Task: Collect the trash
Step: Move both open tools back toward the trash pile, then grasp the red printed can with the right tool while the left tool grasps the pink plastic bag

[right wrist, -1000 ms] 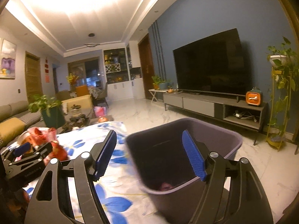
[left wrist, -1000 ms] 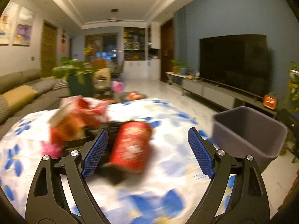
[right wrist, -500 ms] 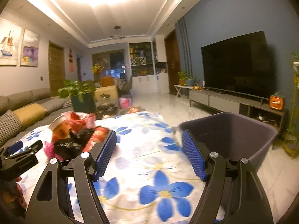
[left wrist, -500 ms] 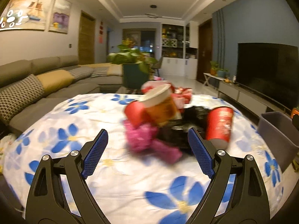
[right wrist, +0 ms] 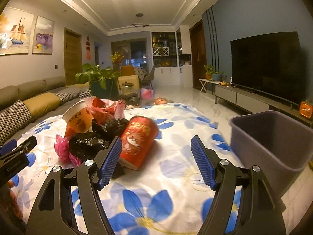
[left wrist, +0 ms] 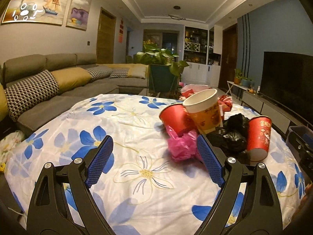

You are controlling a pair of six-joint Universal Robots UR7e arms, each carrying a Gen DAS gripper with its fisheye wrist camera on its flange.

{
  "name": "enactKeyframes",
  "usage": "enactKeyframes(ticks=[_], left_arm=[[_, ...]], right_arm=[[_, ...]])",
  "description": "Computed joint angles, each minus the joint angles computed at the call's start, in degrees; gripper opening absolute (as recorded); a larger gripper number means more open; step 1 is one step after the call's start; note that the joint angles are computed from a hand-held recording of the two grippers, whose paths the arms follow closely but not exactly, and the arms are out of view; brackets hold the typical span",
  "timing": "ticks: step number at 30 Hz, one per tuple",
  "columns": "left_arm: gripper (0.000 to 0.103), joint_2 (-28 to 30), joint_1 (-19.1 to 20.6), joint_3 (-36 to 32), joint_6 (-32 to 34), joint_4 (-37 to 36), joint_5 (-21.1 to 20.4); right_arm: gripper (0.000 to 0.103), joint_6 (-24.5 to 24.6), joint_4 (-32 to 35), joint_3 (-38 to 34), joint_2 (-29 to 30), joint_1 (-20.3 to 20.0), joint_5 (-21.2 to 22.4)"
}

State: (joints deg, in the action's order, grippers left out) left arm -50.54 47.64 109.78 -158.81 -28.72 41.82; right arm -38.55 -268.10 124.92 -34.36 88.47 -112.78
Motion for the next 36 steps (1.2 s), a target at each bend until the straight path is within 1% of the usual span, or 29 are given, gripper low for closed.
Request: enactKeyframes(ticks=[6, 9, 18, 21, 25, 29, 32, 36], left_arm=[[0.086, 0.85, 1.28, -1.55, 0.74, 0.05, 0.40], [0.086, 1.02, 1.65, -2.30, 1.24, 0.04, 0.79], [0.086, 1.36, 2.14, -3.67, 1.80, 0.68, 2.34], [0.086, 1.58, 2.24, -4.14, 2.02, 1.10, 2.76], [0.086, 1.84, 2.38, -4.70, 1.83, 1.71, 3.32], [0.086, 2.34, 2.30, -5.41, 1.49, 2.58, 3.82], [0.086, 2.53, 2.44, -6.02, 0.29, 4.10, 5.20], [0.086, 2.96, 2.24, -6.67, 0.10, 4.94, 5.88]], right_arm=[[0.072, 0.83, 5.81, -3.82, -0.02, 0.00, -0.51], [0.072, 2.29, 9.66, -5.23, -0.73, -0.08, -0.61], [0.072, 6.30, 18.87, -6.77, -2.78, -0.88, -0.75], [0.069, 7.54, 21.84, -7.25, -3.18, -1.09, -0.52], [0.062, 9.21, 24.50, -7.01, -3.86, -1.41, -0.38], [0.061, 9.70, 25.69, -6.57, -4.40, -1.66, 0.62], [0.061, 9.84, 26.30, -6.55, -4.56, -1.62, 0.70], [0.061, 10.12, 28.17, -6.83, -5.12, -1.63, 0.76]])
